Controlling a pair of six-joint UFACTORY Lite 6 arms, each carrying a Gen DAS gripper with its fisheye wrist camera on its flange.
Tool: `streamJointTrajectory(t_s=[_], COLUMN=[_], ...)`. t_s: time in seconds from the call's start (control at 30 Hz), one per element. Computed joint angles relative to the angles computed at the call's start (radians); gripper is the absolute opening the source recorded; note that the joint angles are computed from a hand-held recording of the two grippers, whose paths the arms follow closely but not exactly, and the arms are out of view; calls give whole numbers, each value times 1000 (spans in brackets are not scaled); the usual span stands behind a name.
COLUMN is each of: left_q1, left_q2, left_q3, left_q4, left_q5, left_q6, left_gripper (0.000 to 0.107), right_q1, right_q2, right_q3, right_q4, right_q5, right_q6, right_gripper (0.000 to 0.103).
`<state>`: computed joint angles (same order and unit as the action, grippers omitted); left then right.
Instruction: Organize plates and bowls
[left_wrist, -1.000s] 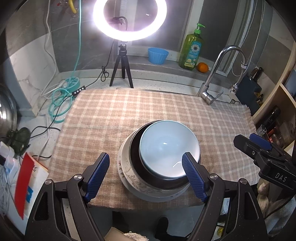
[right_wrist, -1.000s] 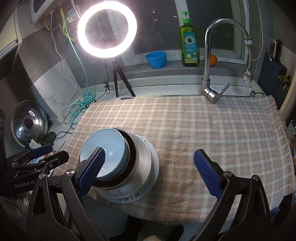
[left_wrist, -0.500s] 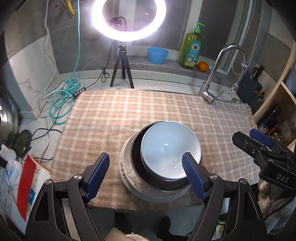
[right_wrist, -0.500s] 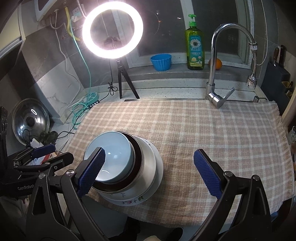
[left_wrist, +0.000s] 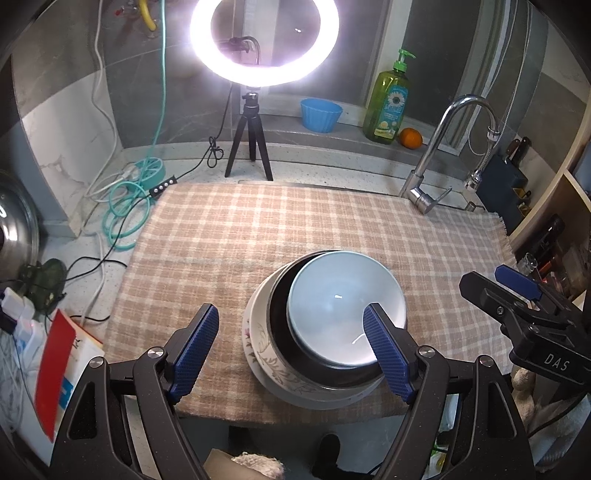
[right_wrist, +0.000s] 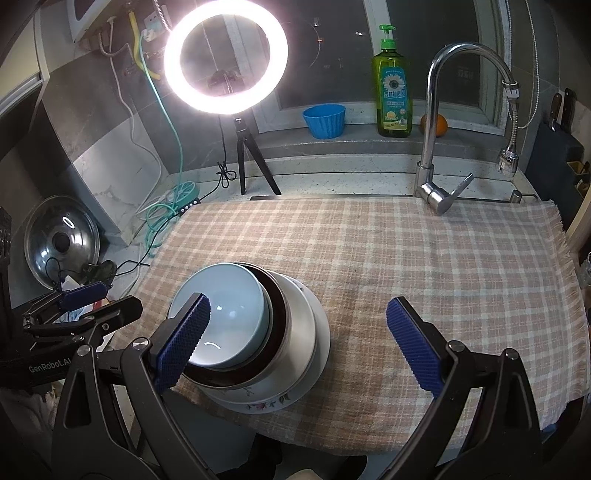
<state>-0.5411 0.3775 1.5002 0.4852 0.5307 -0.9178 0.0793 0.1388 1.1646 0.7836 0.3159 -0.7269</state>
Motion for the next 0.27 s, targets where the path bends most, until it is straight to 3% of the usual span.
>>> streamJointTrajectory(t_s=[0.13,0.27], left_q1=[-4,-34], left_q2=[-4,-12], left_q3=[-7,-19], left_q4=[32,167], left_q5=[-11,-5], left_q6=[-15,-114], left_gripper=[80,81], right_q1=[-2,-10], right_q2=[6,36], right_q3=[2,28], right_q4=[32,36], right_q5=[4,33], right_q6=[-27,-22], right_gripper=[98,98])
